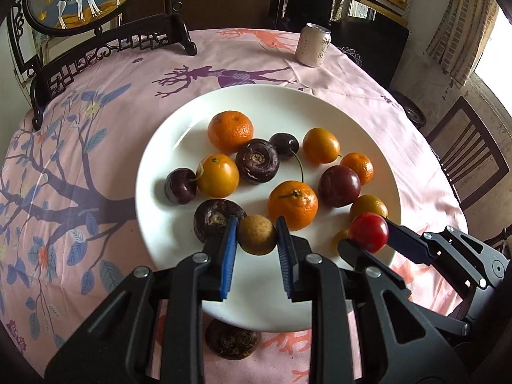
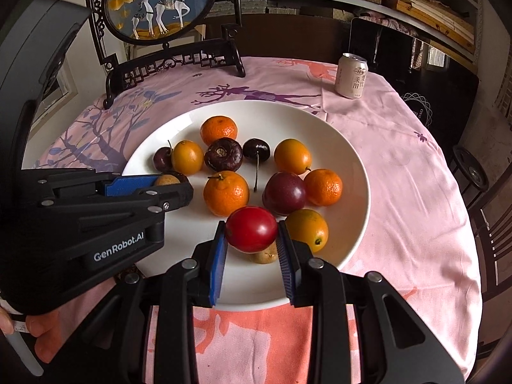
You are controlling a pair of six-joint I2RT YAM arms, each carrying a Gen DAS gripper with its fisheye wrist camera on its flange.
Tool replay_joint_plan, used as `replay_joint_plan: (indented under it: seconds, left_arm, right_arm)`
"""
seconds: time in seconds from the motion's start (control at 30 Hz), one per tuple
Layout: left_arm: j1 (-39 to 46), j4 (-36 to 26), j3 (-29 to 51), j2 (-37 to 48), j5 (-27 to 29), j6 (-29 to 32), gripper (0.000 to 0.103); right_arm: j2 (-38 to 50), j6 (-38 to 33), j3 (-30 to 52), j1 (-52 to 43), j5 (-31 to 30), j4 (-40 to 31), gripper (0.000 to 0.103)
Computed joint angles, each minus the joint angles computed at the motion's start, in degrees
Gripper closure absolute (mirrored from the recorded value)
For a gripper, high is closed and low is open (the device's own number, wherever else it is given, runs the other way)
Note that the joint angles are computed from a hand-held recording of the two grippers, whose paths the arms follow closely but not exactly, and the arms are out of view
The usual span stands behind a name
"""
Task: Organize fruits
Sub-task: 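Carry both fruits over the white plate and open both grippers, then grasp a dark round fruit with the right gripper while the left grasps a red tomato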
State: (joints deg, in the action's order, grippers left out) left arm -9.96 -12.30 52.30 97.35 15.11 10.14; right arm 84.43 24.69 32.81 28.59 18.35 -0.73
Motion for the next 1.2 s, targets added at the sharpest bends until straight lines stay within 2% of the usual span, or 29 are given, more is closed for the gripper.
replay_joint_plan:
  seconds: [0.1, 0.2, 0.27, 0.33, 0.4, 0.53, 0.63, 0.7, 0.8, 0.9, 1.07, 1.2]
  left_arm:
    - [-0.4, 0.3, 0.5, 0.7, -0.2, -0.2, 0.077]
    - [0.6, -0.1, 0.2, -0.3, 0.9, -0.6, 0.064]
    - [2.6, -1.1, -0.9, -3.1, 2.7, 0.1, 0.064]
    - [6.0, -2.1, -3.2, -7.6, 5.2, 1.1, 0.059]
    - [10.2, -2.7, -6.7, -13.3, 7.8, 2.8, 0.047]
    - [20.6, -5.3, -14.7, -23.0, 15.0, 8.2, 0.039]
    - [27.9, -8.2, -18.7, -26.4, 19.3, 13.4, 0.038]
    - [31.6, -8.9, -20.9, -28.3, 19.8, 17.0, 0.034]
    - [35.5, -8.6, -23.2, -30.7, 19.4, 20.6, 0.033]
    - [39.7, -9.7, -22.9, -30.2, 21.2, 23.4, 0.032]
    - [45.6, -11.5, -20.5, -26.5, 23.8, 27.2, 0.031]
    - [48.6, -12.3, -18.5, -23.3, 25.3, 29.0, 0.031]
  right_arm:
    - [1.3, 0.0, 0.2, -0.5, 0.0, 1.0, 0.072]
    - [0.8, 0.9, -0.2, -0.2, 2.0, 0.8, 0.055]
    - [-2.8, 2.0, -1.1, 1.9, 4.9, -1.7, 0.052]
    - [-8.2, 3.8, -2.2, 5.8, 9.0, -6.2, 0.048]
    - [-14.2, 7.7, -3.2, 10.9, 13.3, -13.0, 0.048]
    - [-25.5, 20.9, -6.1, 23.9, 19.3, -24.4, 0.047]
    - [-27.4, 30.8, -6.0, 33.1, 24.2, -30.5, 0.047]
    - [-26.4, 34.7, -5.0, 37.0, 25.8, -32.9, 0.047]
    - [-23.2, 35.2, -4.0, 39.0, 25.3, -31.2, 0.047]
    - [-17.1, 32.1, -3.5, 37.2, 21.4, -24.0, 0.047]
    - [-1.8, 25.1, 0.1, 32.2, 15.2, -10.3, 0.047]
    - [8.3, 20.0, 5.5, 26.3, 10.4, -6.0, 0.047]
